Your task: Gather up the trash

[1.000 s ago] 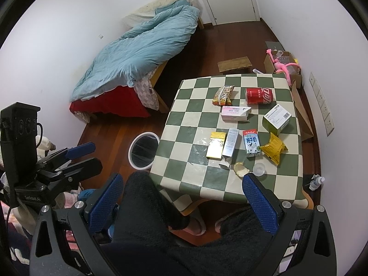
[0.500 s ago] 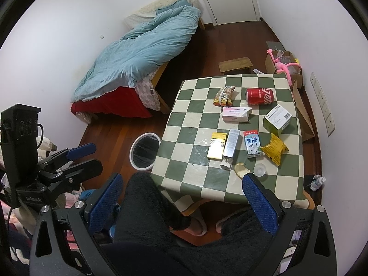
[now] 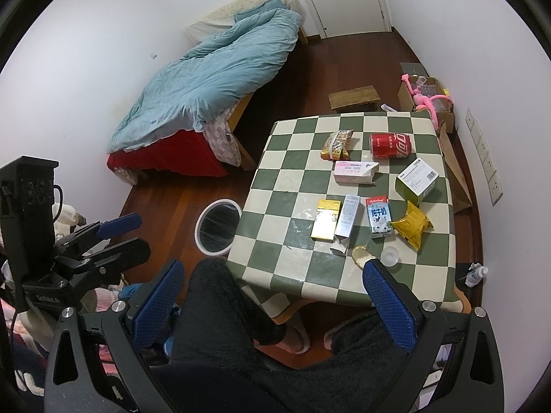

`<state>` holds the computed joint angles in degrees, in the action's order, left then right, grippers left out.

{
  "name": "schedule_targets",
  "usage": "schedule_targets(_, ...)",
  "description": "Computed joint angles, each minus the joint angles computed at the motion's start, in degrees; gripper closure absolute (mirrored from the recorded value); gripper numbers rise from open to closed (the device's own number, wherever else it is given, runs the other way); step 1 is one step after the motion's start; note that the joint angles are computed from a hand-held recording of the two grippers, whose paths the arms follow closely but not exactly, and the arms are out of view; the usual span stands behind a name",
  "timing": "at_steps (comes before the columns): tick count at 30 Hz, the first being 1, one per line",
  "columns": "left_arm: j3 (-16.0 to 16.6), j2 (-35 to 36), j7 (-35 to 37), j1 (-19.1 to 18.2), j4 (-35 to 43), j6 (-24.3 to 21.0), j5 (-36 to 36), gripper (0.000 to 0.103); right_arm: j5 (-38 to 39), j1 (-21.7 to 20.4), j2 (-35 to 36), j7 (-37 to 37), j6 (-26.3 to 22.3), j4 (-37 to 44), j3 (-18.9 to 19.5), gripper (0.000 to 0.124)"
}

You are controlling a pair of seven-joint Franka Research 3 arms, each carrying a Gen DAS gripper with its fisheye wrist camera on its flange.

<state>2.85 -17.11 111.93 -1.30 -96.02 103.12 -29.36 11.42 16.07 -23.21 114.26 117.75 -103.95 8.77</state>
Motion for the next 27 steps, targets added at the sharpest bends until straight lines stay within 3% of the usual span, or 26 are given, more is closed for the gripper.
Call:
schedule_targets(16,-0.84,0.37,-1.34,0.3,-0.75,1.32,1.97,0.0,0.61,0.13,1.61,-0.23,-0.08,1.75,-0.45,0.021)
schedule_targets(19,-3.59,0.27,-4.38,1.07,-3.98,8.28,8.95,0.0,1.0,-0.06,1.93,0.45,0.27,1.47,-0.69,0.021)
schedule_targets(22,-7.43,1.49,-10.91,2.29,-9.23,18.85,22.13,0.0,-0.04,-0.92,2.02,2.44,0.84,-0.01,-0.54,0.021)
schedule_targets(24,-8.53,4.56,-15.14,2.46,-10.21,21.19,28.73,0.0,-2.67,-2.19,2.57,5.33,1.65,-1.48,0.15,0.021)
schedule_targets(27,-8.7,10.47,-19.1,2.23,-9.1,21.27,34.17,0.0,-7.05,-3.82,3.77,9.53,4.05,-5.08,0.83,0.021)
